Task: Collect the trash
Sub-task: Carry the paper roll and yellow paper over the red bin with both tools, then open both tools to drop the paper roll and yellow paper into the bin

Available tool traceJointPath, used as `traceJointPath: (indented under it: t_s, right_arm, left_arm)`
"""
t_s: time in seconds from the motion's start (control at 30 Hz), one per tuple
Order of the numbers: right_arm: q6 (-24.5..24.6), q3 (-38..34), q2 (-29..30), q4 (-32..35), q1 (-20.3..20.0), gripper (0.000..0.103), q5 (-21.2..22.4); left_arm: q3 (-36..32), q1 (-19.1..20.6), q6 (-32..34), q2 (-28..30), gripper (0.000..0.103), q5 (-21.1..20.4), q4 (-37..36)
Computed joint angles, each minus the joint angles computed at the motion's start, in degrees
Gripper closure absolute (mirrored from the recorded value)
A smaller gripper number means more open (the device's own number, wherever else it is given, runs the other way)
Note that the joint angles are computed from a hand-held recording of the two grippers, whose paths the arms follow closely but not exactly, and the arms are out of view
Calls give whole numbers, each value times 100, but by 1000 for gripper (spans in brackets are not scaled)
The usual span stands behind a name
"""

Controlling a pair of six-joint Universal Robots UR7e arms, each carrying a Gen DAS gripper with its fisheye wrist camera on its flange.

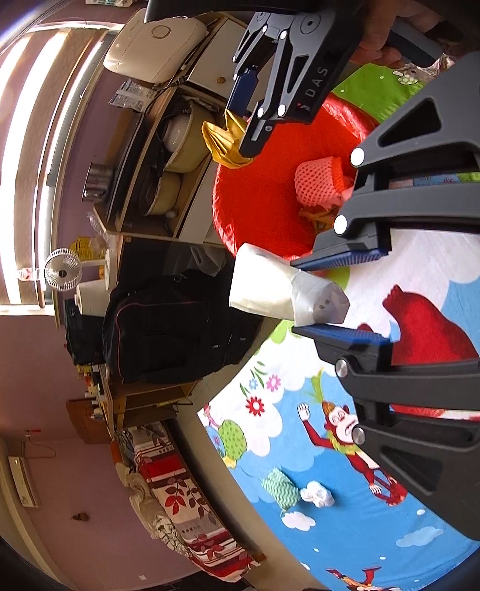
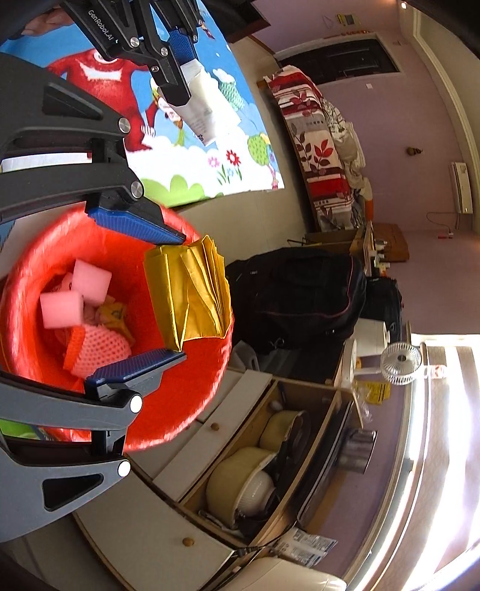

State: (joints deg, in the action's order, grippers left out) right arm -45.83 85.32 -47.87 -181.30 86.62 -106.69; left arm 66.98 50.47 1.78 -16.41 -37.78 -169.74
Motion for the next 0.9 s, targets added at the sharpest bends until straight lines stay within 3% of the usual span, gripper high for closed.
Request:
traceJointPath:
  t_s: [0.47, 0.83, 0.9]
  right_arm:
    - [-44, -383, 47, 128, -272, 48, -56]
    - [-17, -566, 93, 190, -357, 47, -33]
    - [-10, -578, 105, 158, -358, 40, -65]
  left_arm:
    - [-1348, 75, 45, 775, 74, -487, 781]
    - [-1854, 146, 132, 1063, 70, -913, 988]
    - [-1893, 156, 124, 1080, 47, -981, 993]
